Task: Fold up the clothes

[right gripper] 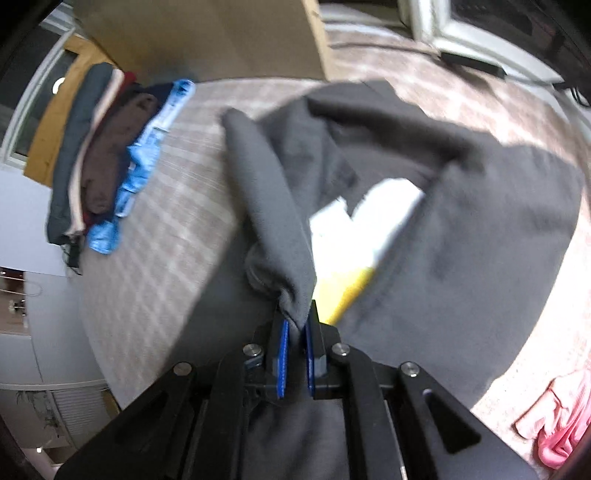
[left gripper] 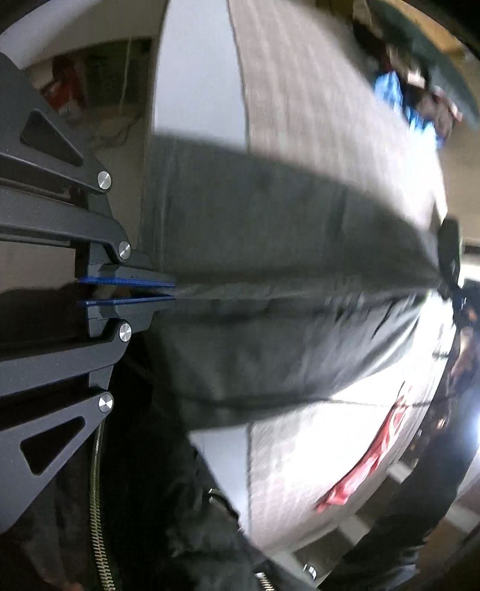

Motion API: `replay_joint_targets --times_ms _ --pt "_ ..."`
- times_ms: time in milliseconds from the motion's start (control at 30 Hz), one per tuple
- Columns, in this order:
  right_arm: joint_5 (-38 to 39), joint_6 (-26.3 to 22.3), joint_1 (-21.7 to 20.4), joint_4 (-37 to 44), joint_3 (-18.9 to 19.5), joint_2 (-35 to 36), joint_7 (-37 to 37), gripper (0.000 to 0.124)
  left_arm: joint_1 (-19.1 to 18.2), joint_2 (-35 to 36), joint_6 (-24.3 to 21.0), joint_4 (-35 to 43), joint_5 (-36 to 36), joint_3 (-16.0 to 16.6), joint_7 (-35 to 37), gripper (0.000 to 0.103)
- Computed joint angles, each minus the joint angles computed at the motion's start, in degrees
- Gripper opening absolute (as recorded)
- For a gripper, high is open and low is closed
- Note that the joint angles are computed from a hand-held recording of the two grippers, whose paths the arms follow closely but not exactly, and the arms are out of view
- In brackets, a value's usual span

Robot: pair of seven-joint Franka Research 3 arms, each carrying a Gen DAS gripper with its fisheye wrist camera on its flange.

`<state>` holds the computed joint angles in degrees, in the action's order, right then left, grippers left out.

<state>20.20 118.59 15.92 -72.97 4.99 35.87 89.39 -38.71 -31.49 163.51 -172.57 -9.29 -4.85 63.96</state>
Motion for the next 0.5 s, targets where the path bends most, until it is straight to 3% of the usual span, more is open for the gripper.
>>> replay_joint_targets --times_ms 100,500 --pt "-1.0 0.7 0.3 -0.9 -0.4 0.3 -0.3 0.008 -2.6 3.1 1.1 1.5 -1.6 2.0 2.6 0.004" --pt "-2.7 1.7 1.1 -1.1 -0.4 0.7 -1.8 0.009 -0.9 6.1 0.2 2.5 -3.5 0.4 6.3 0.010"
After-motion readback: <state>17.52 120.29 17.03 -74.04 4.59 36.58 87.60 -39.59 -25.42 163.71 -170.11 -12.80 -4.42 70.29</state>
